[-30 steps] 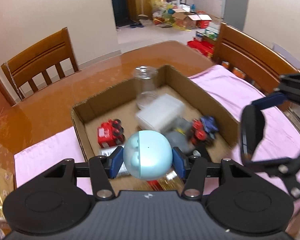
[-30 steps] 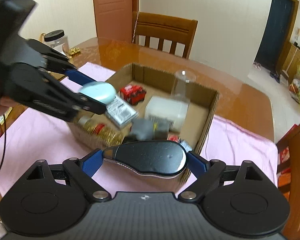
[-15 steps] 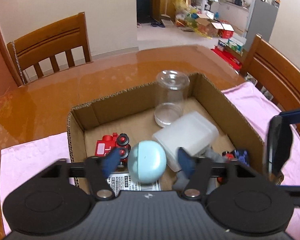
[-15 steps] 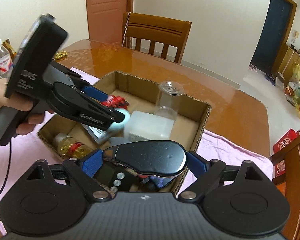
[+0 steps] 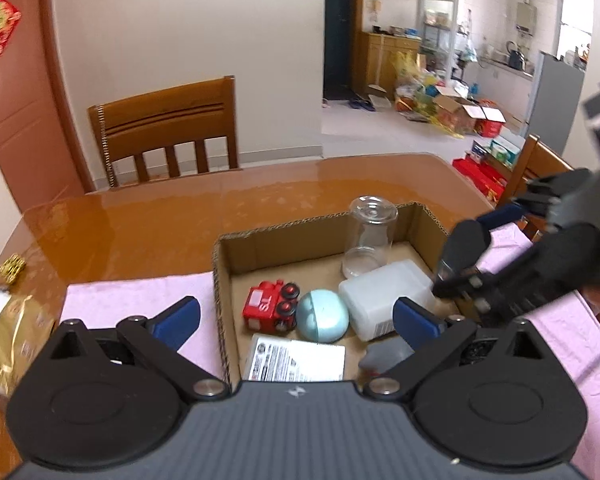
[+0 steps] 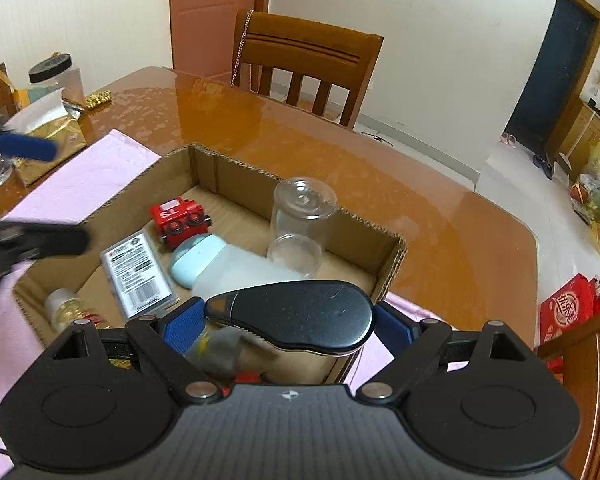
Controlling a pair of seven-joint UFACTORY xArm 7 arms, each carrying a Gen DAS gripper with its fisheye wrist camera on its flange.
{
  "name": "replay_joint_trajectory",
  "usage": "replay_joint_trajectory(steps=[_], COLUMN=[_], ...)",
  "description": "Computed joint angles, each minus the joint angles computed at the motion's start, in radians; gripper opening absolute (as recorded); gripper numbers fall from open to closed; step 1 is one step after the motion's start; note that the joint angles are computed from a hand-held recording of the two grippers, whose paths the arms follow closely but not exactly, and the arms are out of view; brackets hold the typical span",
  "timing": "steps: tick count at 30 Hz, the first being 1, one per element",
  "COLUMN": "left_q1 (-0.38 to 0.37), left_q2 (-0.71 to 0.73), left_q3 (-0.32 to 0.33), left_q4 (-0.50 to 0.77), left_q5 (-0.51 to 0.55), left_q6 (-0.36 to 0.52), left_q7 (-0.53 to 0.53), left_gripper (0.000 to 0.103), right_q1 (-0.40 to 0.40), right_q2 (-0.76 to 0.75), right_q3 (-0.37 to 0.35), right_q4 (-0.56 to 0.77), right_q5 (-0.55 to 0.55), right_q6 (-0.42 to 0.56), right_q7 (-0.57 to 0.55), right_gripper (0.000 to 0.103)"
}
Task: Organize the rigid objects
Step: 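Carry the blue case and black device into the box and release both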
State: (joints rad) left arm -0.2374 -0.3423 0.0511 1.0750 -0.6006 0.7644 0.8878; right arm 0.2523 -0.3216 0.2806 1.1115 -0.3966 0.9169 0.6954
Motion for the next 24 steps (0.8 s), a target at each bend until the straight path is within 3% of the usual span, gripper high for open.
replay_joint_trajectory(steps=[8,10,14,24], left_q1=[0.018,0.016,0.002,0.002], left_q2=[-0.084,-0.096,-0.105,-0.142], left_q3=[-0.001,-0.003,0.016,0.02], left_q4=[-0.089,-0.105,-0.109,-0.11], left_q5=[0.046,0.07,0.084,0.133], left_q6=[-0.043,-0.064,-0.056,-0.041], left_q7=[-0.044,-0.055,-0.062,-0.092], left_gripper=[0.102,0.102,0.102,0.102], right_q1=[-0.019,-0.022,-0.023,0.005], right_q2=[0.071,0.074,0.068,0.057], right_q3=[-0.041,-0.046,-0.045,-0.015], right_q4=[0.029,0.024,0.023,0.078], right_q5=[-0.001,-0.001,-0.007,0.03], right_q6=[-0.044,-0.063,-0.079,0.059], right_q7=[-0.021,-0.004,0.027,0.111], right_gripper=[0.094,0.101,0.103,0.103])
